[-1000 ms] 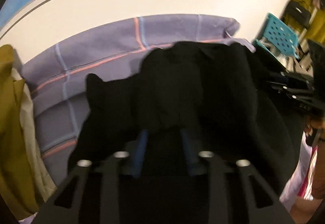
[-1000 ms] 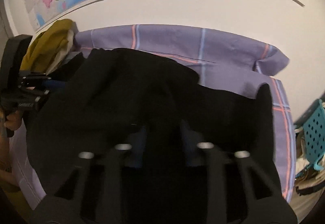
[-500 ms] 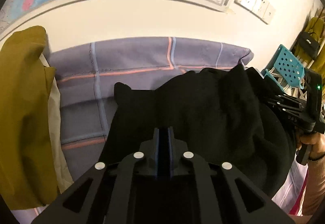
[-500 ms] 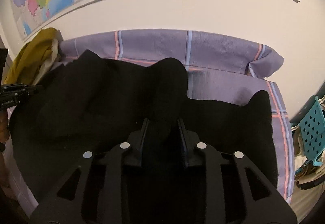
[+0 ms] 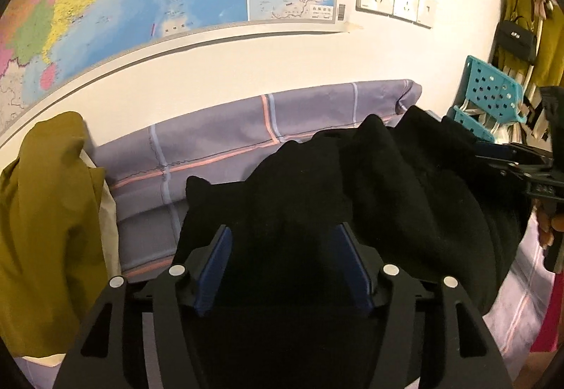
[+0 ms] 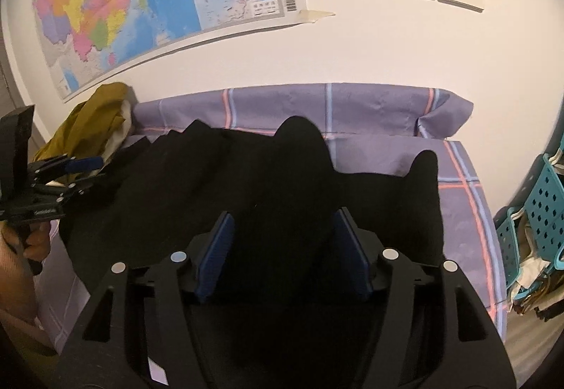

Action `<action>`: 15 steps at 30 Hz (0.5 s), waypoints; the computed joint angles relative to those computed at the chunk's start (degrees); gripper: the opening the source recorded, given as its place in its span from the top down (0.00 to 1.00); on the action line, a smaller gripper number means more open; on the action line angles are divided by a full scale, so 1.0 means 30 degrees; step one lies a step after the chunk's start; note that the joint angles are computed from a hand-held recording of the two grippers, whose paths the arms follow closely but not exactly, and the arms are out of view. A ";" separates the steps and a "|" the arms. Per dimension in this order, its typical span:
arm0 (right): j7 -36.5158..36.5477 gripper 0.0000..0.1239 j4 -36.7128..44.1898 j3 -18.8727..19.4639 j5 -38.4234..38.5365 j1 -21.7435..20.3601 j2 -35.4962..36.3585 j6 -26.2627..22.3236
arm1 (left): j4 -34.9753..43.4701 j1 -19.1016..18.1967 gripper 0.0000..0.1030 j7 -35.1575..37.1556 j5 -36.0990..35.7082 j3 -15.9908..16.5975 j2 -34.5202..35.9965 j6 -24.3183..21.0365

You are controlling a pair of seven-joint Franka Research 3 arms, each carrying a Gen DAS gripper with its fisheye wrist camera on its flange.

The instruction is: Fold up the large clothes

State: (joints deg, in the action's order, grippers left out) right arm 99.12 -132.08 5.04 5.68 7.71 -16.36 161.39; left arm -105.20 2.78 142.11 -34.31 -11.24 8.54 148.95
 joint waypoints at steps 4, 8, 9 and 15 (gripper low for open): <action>-0.0248 0.51 -0.0214 0.0016 0.0288 0.0228 -0.0103 0.0103 | 0.0315 -0.0387 0.57 -0.1804 0.2277 0.0214 0.0652 0.0250; -0.0753 0.51 -0.0289 -0.0057 0.0497 0.0412 -0.0064 0.0260 | 0.1976 -0.0273 0.91 -0.3792 0.3840 0.0143 0.2178 -0.1433; -0.0777 0.51 -0.0236 -0.0083 0.0557 0.0416 0.0053 0.0264 | 0.2288 -0.0261 0.95 -0.4389 0.4183 0.0134 0.2491 -0.1489; -0.0620 0.52 -0.0277 -0.0336 0.0932 0.0403 0.0516 0.0426 | 0.3879 0.0594 1.00 -0.7716 0.5316 -0.0184 0.3777 -0.0935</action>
